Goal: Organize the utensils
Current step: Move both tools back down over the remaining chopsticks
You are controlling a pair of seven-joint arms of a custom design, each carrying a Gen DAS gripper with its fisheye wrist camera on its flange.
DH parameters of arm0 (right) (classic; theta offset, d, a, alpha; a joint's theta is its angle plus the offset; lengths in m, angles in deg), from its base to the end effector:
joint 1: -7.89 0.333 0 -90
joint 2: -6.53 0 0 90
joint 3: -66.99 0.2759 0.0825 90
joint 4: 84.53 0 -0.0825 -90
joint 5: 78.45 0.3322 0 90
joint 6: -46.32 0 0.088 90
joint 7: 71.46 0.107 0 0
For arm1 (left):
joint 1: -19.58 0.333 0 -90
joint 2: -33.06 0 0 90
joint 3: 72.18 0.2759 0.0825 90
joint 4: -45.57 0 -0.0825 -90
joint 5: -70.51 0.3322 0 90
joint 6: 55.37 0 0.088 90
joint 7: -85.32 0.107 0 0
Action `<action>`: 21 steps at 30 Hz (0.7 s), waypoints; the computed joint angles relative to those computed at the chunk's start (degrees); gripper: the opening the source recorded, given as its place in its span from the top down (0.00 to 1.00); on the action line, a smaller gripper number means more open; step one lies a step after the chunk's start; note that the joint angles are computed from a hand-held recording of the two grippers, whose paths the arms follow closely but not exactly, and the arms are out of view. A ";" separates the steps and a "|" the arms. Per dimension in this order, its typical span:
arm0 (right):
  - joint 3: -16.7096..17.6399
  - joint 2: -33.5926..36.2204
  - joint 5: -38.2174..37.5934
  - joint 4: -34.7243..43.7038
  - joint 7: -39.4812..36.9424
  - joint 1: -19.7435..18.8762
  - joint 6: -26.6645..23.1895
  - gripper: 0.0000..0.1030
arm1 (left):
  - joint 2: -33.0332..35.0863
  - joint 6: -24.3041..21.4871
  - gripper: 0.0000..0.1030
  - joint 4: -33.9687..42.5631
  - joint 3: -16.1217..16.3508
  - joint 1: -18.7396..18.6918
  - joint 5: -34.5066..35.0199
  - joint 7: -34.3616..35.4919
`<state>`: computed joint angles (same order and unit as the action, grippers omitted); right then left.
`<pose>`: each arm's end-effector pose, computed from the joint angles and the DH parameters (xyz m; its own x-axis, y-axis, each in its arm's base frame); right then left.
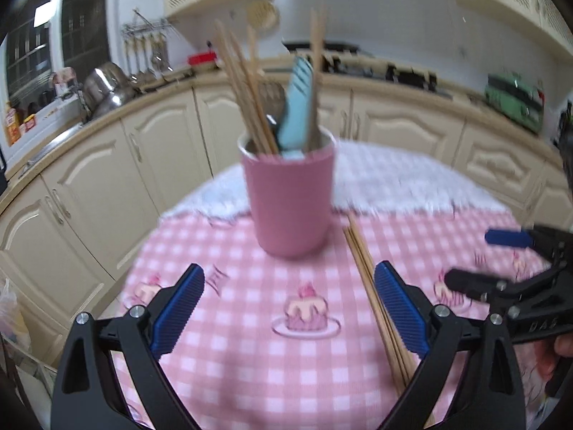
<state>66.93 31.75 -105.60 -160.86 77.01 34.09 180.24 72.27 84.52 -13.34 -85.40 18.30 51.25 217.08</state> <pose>0.6012 0.2871 0.5202 -0.2677 -0.9504 -0.1584 -0.7204 0.3066 -0.6222 0.7041 -0.1178 0.5158 -0.6250 -0.7790 -0.0499 -0.4946 0.4446 -0.7468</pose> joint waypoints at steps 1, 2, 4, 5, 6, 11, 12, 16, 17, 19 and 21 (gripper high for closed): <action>0.01 -0.32 0.27 -0.68 0.17 -0.20 0.20 0.06 | -0.08 -0.27 0.09 -0.50 0.05 -0.16 0.23 0.10; 0.05 -0.48 0.42 -0.88 0.32 -0.22 0.02 0.06 | -0.15 -0.99 0.09 -1.01 0.02 -0.24 0.39 0.26; 0.14 -0.76 0.56 -1.62 0.24 -0.41 -0.01 0.06 | 0.22 -2.27 0.09 -0.89 0.31 -0.69 0.99 -0.02; 0.27 -0.76 0.72 -1.78 0.06 -0.50 0.03 0.06 | 0.54 -2.78 0.09 -0.72 0.62 -1.05 1.58 -0.25; 0.39 -0.80 0.96 -1.88 -0.12 -0.60 0.01 0.06 | 0.61 -3.00 0.09 -0.71 0.84 -1.49 2.07 -0.66; 0.57 -1.27 1.96 -3.34 0.21 -1.10 0.70 0.06 | 3.59 -7.02 0.09 3.60 1.84 -3.14 5.13 -2.38; 0.59 -1.31 2.09 -3.45 0.34 -1.18 0.84 0.06 | 3.98 -7.58 0.09 4.12 1.86 -3.23 5.48 -2.45; 0.71 -1.70 2.58 -4.33 0.36 -1.56 1.10 0.06 | 5.21 -8.73 0.09 5.27 2.03 -3.88 6.92 -2.70; 0.77 -1.69 2.74 -4.39 0.23 -1.67 1.09 0.06 | 5.72 -9.41 0.09 6.12 2.03 -3.98 7.09 -2.94; 0.89 -1.39 3.11 -4.15 -0.10 -1.82 1.06 0.06 | 6.22 -9.51 0.09 6.90 2.43 -4.32 7.77 -3.65; 1.05 -0.77 3.58 -3.40 -0.68 -1.91 0.92 0.06 | 7.76 -10.71 0.08 9.43 3.74 -5.30 9.79 -5.54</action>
